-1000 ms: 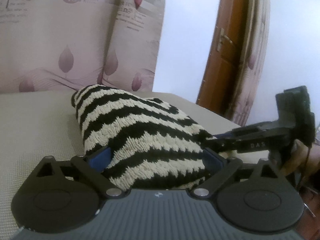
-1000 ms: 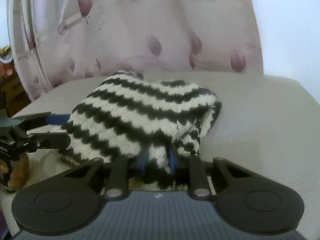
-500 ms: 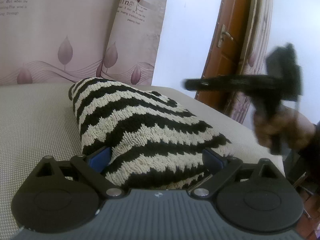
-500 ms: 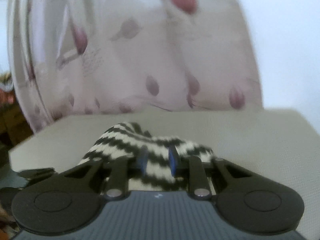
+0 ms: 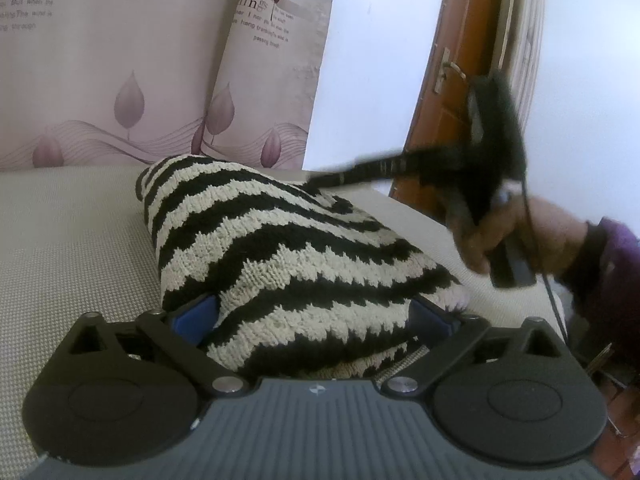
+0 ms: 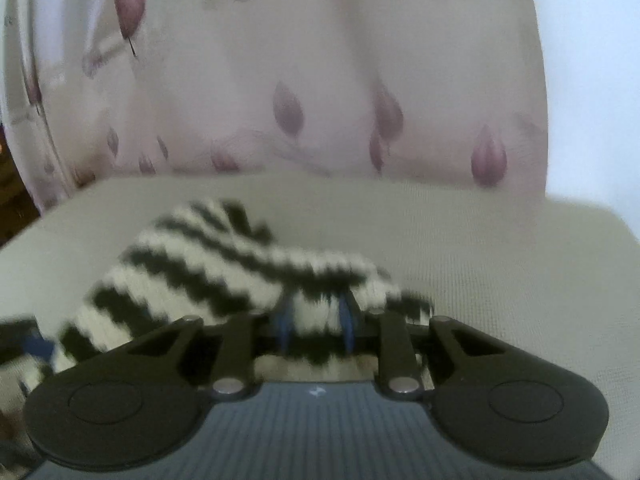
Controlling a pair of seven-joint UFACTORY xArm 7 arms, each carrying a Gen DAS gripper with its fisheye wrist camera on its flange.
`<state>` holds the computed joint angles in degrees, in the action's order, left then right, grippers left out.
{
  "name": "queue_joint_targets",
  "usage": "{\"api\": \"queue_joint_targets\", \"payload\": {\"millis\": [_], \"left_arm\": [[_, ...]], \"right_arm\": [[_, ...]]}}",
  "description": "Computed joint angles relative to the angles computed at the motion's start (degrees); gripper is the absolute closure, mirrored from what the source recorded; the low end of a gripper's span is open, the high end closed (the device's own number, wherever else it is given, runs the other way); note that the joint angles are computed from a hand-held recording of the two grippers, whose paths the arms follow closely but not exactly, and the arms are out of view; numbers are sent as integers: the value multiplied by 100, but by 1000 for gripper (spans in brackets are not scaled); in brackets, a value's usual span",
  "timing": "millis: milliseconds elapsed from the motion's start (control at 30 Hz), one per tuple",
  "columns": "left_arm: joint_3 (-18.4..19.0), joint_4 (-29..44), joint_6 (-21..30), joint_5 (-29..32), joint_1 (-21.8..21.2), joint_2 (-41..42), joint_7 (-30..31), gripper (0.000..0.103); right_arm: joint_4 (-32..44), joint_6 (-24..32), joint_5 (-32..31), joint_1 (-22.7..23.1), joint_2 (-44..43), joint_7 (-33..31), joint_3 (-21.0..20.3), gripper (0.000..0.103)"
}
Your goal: Fold small clothes
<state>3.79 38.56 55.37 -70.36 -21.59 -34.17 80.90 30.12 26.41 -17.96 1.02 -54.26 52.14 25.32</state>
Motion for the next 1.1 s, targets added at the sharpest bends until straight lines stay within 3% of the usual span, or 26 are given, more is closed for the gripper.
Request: {"api": "queue_joint_targets", "payload": {"millis": [167, 233, 267, 300, 367, 433, 500, 567, 667, 700, 767, 800, 900, 1000, 1100], "left_arm": [[-17, -5, -31, -14, -5, -7, 10, 3], [-7, -5, -23, -31, -5, 0, 5, 3], [-1, -19, -20, -56, -9, -19, 20, 3], [0, -23, -16, -66, -12, -27, 37, 2], [-12, -40, -25, -67, -7, -42, 26, 2], [-26, -61, -52, -65, -7, -61, 47, 1], [-40, -76, -83, -55, -2, -73, 15, 1], [-45, -78, -114, -53, -10, -77, -2, 1], [-100, -85, -217, -18, -27, -103, -22, 1], [-106, -96, -248, -7, -40, -119, -12, 0], [-124, -117, -327, 21, -61, -147, -3, 0], [-140, -129, -380, 34, -74, -163, -11, 0], [-185, -124, -547, 92, -116, -161, -104, 0], [-192, -126, -693, 139, -172, -162, -151, 0], [-206, -161, -834, 197, -237, -206, -137, 0]], "right_arm": [[492, -896, -204, -192, 950, -286, 17, 79], [812, -455, -257, -17, 1660, -666, 26, 79], [839, -311, -437, -216, 1882, -759, 267, 80], [788, -406, -585, -231, 1864, -629, 268, 81], [875, -271, -283, 275, 1975, -853, -306, 80], [747, -410, 19, 479, 1821, -794, -626, 80], [533, -641, 107, 352, 1435, -459, -588, 78], [355, -755, -56, -77, 905, -62, -194, 77], [302, 38, -10, -498, 522, 9, 326, 52], [145, -8, -95, -493, 585, 115, 366, 47], [-357, -656, -470, -571, 310, 686, 431, 44], [-424, -778, -332, -512, 304, 770, 269, 42], [-399, -598, -95, -549, 70, 1189, 306, 35], [-551, -146, -161, -501, -942, 1740, 848, 32], [-427, 788, -12, -219, -1577, 2275, 1344, 14]]}}
